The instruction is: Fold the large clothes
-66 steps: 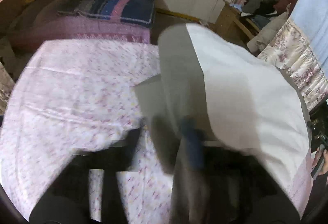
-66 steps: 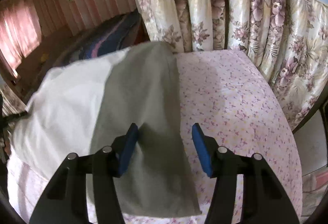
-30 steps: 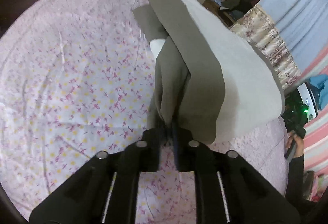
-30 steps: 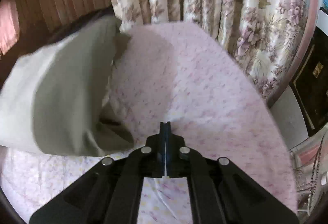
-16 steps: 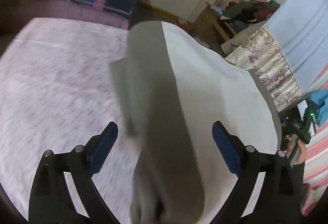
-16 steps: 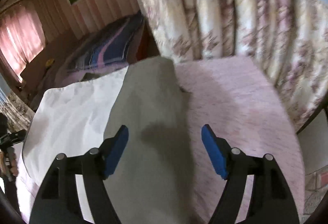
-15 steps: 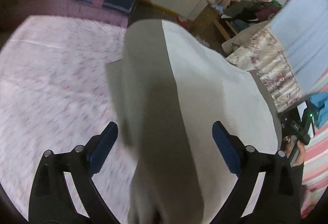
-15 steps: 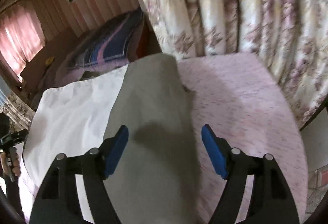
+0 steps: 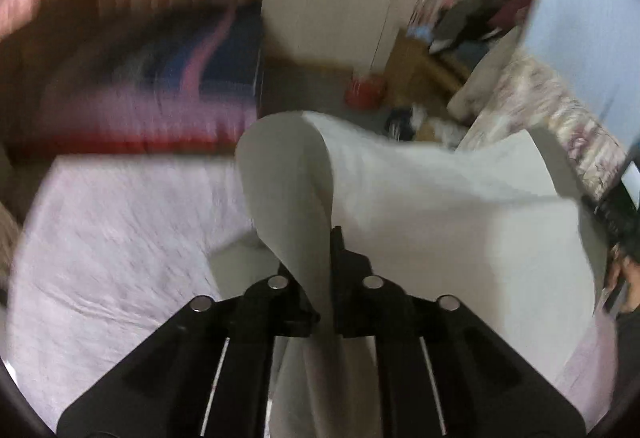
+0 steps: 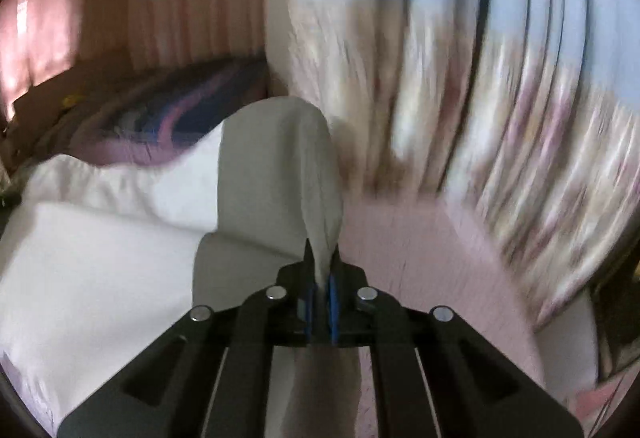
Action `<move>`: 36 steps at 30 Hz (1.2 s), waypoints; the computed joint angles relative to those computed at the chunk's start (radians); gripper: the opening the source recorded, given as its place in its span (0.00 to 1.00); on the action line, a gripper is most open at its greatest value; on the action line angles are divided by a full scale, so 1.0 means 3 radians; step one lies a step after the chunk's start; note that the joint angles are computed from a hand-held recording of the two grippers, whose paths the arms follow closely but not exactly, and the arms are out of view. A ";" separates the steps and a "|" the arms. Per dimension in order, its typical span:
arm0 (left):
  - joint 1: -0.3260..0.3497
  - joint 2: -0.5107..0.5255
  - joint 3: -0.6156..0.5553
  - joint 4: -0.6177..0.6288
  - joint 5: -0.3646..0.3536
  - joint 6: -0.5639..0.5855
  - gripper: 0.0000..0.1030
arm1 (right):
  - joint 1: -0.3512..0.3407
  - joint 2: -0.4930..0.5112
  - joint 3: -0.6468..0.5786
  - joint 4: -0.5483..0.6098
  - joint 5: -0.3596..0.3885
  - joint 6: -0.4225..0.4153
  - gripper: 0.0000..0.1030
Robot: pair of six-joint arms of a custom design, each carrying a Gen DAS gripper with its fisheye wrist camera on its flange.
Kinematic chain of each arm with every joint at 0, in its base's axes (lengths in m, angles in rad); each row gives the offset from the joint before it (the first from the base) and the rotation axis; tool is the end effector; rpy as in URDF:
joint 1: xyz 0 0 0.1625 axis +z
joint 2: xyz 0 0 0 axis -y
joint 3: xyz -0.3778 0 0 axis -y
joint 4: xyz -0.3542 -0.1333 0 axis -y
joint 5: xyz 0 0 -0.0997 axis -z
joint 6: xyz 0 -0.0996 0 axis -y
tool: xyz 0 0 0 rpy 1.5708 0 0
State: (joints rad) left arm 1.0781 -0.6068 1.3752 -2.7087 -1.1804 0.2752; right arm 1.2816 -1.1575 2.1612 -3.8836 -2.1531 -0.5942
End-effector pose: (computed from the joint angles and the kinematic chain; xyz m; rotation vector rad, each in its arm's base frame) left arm -0.1761 -0.6900 0.0819 0.9325 2.5784 -0.5678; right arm -0.0525 -0.4519 0.2845 -0.1413 -1.9183 1.0604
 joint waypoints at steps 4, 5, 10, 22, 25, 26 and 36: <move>0.0018 0.0216 -0.0257 0.0325 0.0345 -0.0119 0.15 | 0.0110 0.0149 -0.0031 -0.0212 -0.0323 -0.0248 0.14; -0.0016 0.0181 -0.0189 0.0250 0.0413 -0.0111 0.20 | 0.0146 0.0068 0.0040 -0.0252 -0.0296 -0.0198 0.21; -0.0250 -0.0288 0.0553 -0.0597 0.0734 -0.0005 0.81 | 0.0322 -0.0254 0.0652 -0.0806 0.0132 -0.0047 0.44; -0.0661 -0.0190 0.1452 -0.0930 0.0761 -0.0534 0.87 | 0.0695 0.1124 0.0166 -0.0718 -0.0028 -0.0630 0.53; -0.0476 -0.0114 0.1344 -0.0838 0.0668 -0.0450 0.87 | 0.0544 0.1040 0.0226 -0.0798 0.0010 -0.0649 0.54; -0.0457 -0.0121 0.1364 -0.0910 0.0688 -0.0326 0.86 | 0.0503 0.1018 0.0256 -0.0883 -0.0004 -0.0693 0.54; -0.0116 -0.0487 0.1345 -0.0589 0.0317 -0.0151 0.04 | -0.0115 0.0439 0.0772 -0.0937 0.0654 -0.0597 0.41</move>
